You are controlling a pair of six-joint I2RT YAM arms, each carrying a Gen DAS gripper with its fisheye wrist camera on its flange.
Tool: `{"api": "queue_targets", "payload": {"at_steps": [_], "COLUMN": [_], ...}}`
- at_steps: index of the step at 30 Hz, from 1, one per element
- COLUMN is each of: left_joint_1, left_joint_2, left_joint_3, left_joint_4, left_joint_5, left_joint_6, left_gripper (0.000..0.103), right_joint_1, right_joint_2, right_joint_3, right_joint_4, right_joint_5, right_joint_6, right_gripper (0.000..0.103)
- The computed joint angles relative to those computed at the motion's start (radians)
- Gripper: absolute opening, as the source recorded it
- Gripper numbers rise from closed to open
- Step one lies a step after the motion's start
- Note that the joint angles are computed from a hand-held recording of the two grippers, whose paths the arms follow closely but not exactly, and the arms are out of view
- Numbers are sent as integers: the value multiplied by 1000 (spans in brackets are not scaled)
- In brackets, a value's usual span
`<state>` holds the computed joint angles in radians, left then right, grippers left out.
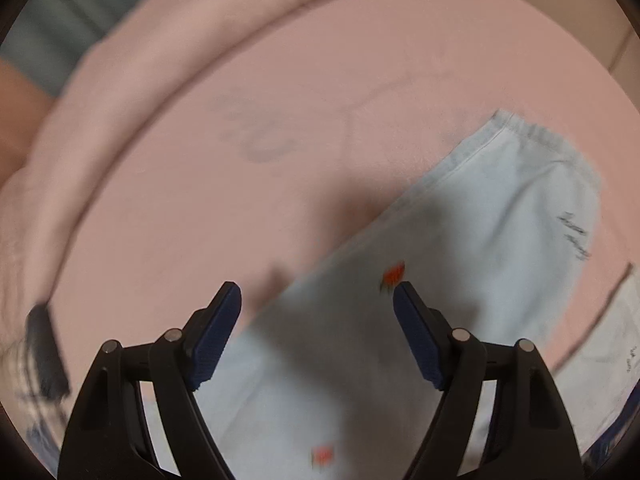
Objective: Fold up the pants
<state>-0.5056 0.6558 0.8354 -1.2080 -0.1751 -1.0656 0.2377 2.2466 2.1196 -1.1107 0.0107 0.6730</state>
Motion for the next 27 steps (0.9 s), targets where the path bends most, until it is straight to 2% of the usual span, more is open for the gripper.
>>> {"api": "queue_targets", "payload": {"at_steps": [2,3,4,5,6,7,8,10,13,14,15,17,19,21,22,23,24,27], "left_joint_1": [14,27,72,92,113,160,191,234,271,281,307,361,413,452,464,483,492,513], "left_joint_2": [-16,-17,-21,-21,-19,-25,-31,-29,-2,9,18,45,86,158,190,226,258,405], "left_joint_3": [-6,-6,-9,-9,-6,-7,-2,12,43,50,55,58,60,76,84,89,95,138], "left_joint_4": [-5,-2,8,15,26,39,58,79,124,143,164,214,267,304,320,341,362,381], "left_joint_5": [3,12,42,62,88,126,164,208,236,248,280,351,402,431,439,454,464,449], "left_joint_6": [9,17,50,61,73,109,134,166,181,185,199,214,229,244,249,259,265,283], "left_gripper": [71,71,71,71,71,71,71,73,81,82,82,83,84,85,85,85,85,85], "right_joint_1": [-12,-8,7,20,34,33,17,-21,-71,-88,-96,-128,-147,-176,-229,-279,-336,-340], "right_joint_2": [77,85,94,104,90,59,7,-163,-530,-656,-782,-1033,-1250,-1415,-1423,-1442,-1411,-1412], "right_joint_3": [56,66,90,116,96,44,-38,-283,-660,-736,-852,-1018,-1191,-1303,-1345,-1391,-1425,-1495], "right_joint_4": [-21,-25,-43,-71,-62,-22,33,228,496,488,559,538,533,426,417,357,391,386], "right_joint_5": [5,21,72,116,183,186,135,29,-126,-178,-207,-271,-281,-262,-289,-321,-353,-358], "right_joint_6": [33,25,8,5,-11,-26,-35,-51,-70,-72,-72,-78,-83,-109,-147,-188,-227,-222], "right_gripper": [71,65,42,23,12,9,8,5,5,5,5,5,5,5,5,5,5,5]}}
